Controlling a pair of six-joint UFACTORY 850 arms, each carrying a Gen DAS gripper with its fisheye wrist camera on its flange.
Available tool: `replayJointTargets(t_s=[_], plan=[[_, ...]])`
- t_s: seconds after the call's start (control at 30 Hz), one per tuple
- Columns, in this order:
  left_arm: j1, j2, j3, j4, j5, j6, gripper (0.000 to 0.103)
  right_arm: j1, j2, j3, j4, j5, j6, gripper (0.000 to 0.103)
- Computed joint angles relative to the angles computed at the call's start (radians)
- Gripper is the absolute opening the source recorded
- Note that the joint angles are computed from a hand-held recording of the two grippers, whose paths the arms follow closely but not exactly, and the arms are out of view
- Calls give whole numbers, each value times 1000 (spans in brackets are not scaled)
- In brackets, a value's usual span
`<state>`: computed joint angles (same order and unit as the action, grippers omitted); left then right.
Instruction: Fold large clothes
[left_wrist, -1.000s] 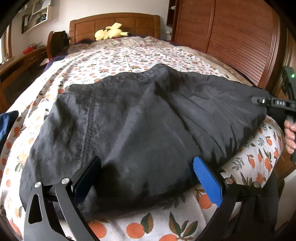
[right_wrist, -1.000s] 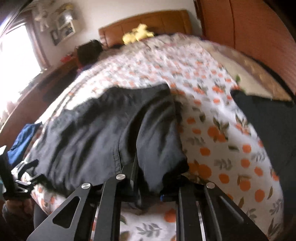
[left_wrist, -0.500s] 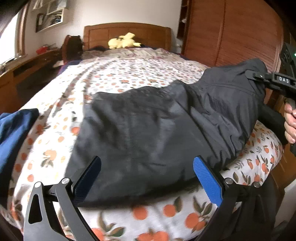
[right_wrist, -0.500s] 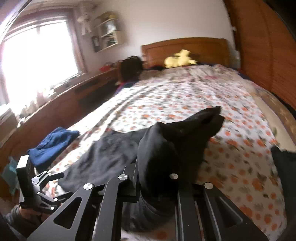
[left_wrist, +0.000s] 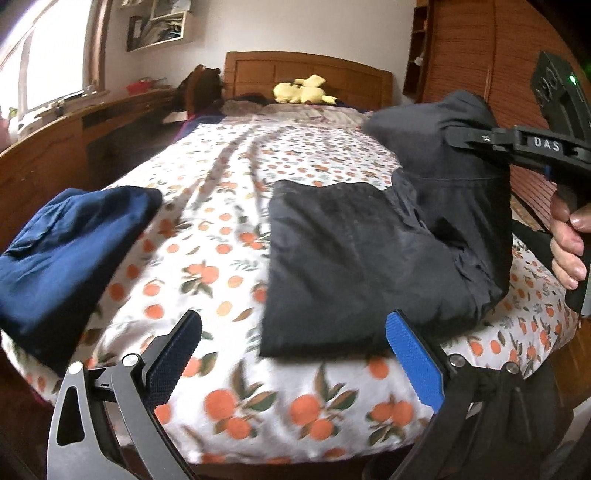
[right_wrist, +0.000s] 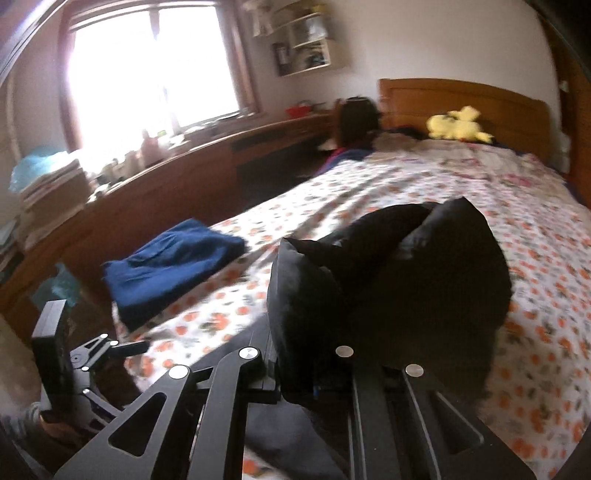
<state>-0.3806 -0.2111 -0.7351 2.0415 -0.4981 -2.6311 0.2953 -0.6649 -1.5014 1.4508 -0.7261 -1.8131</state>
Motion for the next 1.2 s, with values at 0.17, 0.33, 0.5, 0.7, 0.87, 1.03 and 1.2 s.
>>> replayJointTargets(t_s=[0.17, 0.33, 0.5, 0.7, 0.87, 1.03, 1.2], plan=[[13, 45, 52, -18, -17, 5, 100, 72, -33, -11, -143, 22, 105, 10], [30, 73, 78, -21, -19, -3, 100, 106, -16, 34, -176, 99, 91, 19], [42, 83, 75, -34, -14, 21, 100, 97, 13, 45, -140, 89, 66, 29], [40, 73, 44, -18, -15, 16, 100, 68, 57, 74, -48, 75, -17, 42], [27, 49, -5, 9, -15, 16, 100, 25, 61, 79, -32, 125, -51, 42], [18, 15, -66, 51, -4, 4, 100, -23, 34, 73, -66, 167, -11, 42], [12, -22, -121, 103, 6, -13, 100, -57, 14, 82, -104, 204, 22, 42]])
